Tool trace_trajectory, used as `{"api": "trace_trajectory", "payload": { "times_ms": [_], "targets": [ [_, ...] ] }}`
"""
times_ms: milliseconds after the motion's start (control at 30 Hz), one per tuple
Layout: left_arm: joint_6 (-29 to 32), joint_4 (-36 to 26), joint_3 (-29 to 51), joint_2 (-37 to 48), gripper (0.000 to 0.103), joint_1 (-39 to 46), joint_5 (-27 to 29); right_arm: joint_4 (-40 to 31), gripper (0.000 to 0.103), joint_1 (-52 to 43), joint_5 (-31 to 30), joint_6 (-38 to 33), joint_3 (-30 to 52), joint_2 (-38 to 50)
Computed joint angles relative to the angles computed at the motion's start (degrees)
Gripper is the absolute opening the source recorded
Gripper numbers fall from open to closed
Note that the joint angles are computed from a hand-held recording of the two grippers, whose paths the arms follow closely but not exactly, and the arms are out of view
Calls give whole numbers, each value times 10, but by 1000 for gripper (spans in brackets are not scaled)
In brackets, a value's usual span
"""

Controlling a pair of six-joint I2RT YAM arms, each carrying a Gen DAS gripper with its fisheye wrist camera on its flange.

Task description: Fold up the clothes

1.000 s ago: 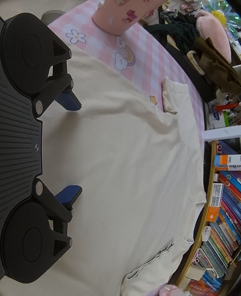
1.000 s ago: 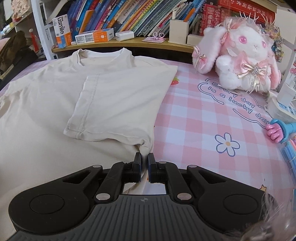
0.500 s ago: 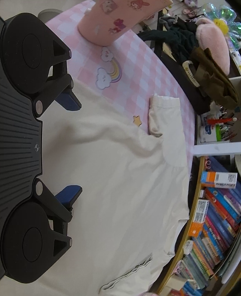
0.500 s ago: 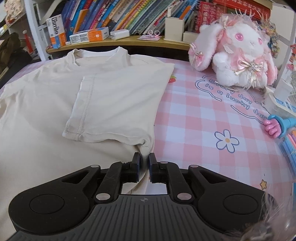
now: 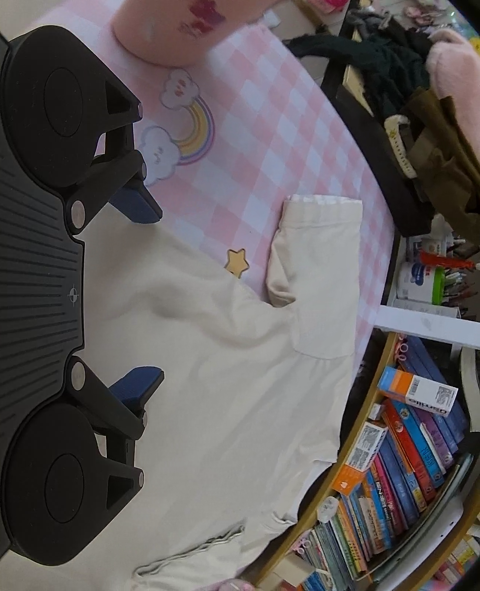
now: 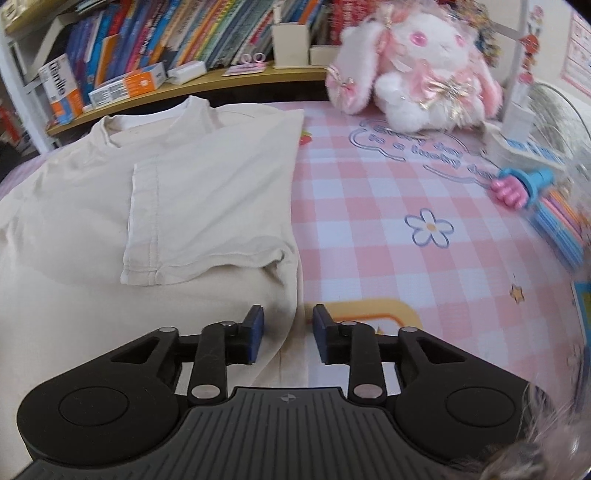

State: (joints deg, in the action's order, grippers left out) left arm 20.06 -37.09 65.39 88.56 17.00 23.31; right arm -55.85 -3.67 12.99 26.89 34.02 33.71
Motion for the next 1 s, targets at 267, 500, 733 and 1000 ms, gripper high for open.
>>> {"api": "trace_trajectory", "payload": {
  "times_ms": [267, 500, 733, 1000],
  "targets": [
    [-34, 20, 94, 107, 86, -22, 28, 2, 28, 48, 56, 101, 10, 40],
    [-50, 39, 157, 173, 27, -49, 19, -4, 12, 101, 102, 166, 19, 73],
    [-58, 19, 225, 228, 6, -54, 21, 7, 8, 123, 126, 205, 26, 109],
    [-33, 4, 250, 244, 6, -56, 26, 45, 7, 119, 146, 205, 27, 152]
  ]
}}
